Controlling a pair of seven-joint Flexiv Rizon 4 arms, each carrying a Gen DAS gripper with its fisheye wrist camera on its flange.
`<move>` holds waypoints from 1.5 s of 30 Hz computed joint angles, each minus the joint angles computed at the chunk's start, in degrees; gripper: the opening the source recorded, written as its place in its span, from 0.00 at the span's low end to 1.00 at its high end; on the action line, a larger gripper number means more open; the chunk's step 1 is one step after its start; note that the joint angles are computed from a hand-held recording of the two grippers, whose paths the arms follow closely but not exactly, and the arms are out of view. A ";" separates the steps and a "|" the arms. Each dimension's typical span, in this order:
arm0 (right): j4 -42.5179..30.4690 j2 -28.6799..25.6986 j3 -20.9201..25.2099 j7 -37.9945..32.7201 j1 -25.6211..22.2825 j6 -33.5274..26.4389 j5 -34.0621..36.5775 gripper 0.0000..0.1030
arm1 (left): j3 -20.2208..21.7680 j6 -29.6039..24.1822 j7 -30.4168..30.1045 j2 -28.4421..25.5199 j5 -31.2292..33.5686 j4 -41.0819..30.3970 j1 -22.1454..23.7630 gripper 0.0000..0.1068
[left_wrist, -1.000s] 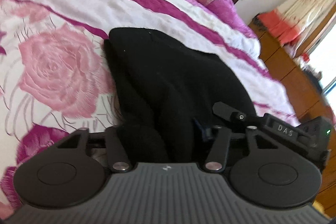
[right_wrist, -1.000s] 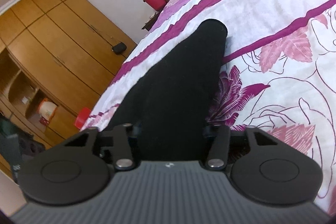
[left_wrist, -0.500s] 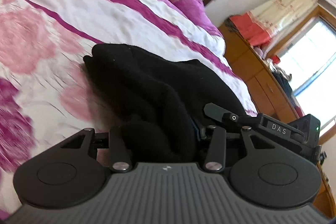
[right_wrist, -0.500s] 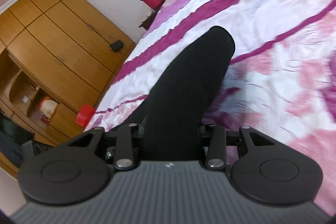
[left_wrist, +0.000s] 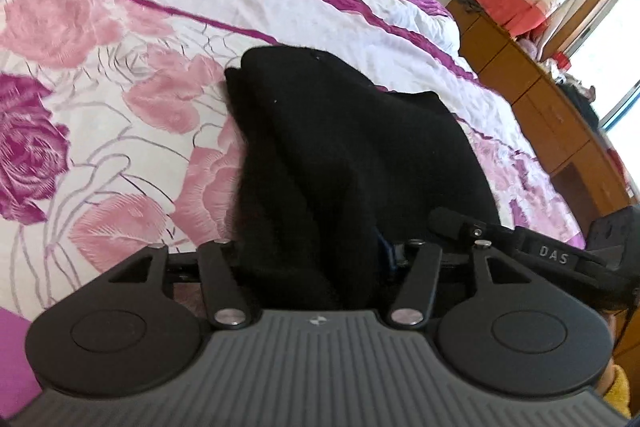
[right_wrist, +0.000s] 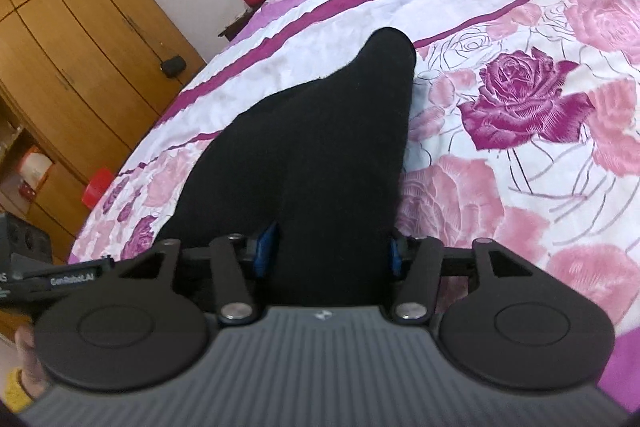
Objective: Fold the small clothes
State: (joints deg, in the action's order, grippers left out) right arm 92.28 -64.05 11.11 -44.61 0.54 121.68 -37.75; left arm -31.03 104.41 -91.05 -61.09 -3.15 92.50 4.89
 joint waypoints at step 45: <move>17.17 9.74 -24.45 -27.31 33.94 -4.68 45.72 0.81 | 55.06 -18.41 -20.98 7.34 -9.47 -0.42 -45.07 0.96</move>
